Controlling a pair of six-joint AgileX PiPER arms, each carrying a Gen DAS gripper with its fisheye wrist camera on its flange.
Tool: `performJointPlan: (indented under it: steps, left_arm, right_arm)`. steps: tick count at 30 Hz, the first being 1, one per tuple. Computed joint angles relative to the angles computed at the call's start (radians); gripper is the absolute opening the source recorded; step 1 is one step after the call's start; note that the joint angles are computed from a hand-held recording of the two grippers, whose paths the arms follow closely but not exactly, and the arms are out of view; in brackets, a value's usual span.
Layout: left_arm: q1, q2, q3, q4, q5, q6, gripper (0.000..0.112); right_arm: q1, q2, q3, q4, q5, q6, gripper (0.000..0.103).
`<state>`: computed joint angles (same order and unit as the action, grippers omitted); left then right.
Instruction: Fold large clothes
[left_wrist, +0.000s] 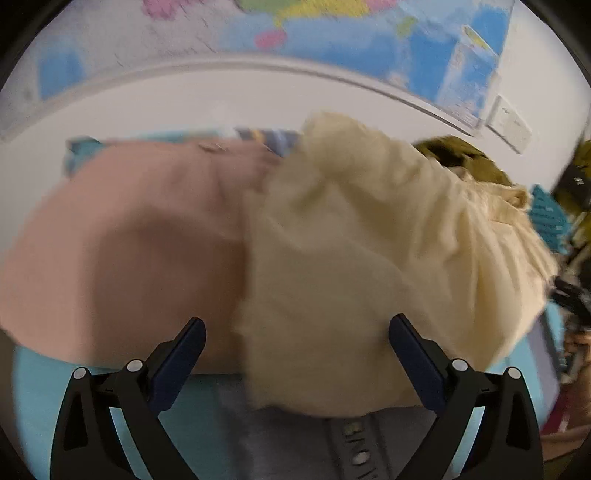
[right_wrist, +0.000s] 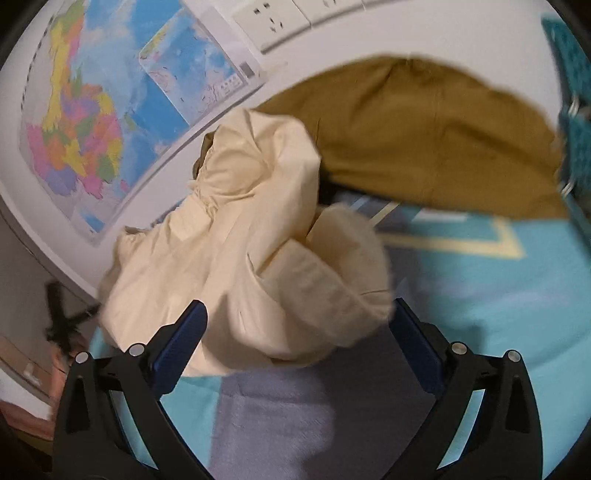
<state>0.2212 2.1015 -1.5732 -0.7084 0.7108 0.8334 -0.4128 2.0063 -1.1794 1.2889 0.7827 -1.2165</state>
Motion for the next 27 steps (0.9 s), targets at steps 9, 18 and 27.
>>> performJointPlan:
  steps: [9,18,27]
  left_arm:
    - [0.046,-0.068,0.090,-0.175,0.140,0.059,0.021]
    - [0.163,-0.089,0.333,-0.223,0.250,0.166,0.044]
    - [0.068,-0.433,0.496,-0.282,-0.029,0.375,0.077]
  right_arm:
    - [-0.103,-0.075,0.039,0.104,0.297,-0.065,0.015]
    - [-0.252,-0.164,0.177,-0.129,0.179,0.055,0.025]
    - [-0.099,-0.435,0.303,-0.087,-0.202,0.025,0.069]
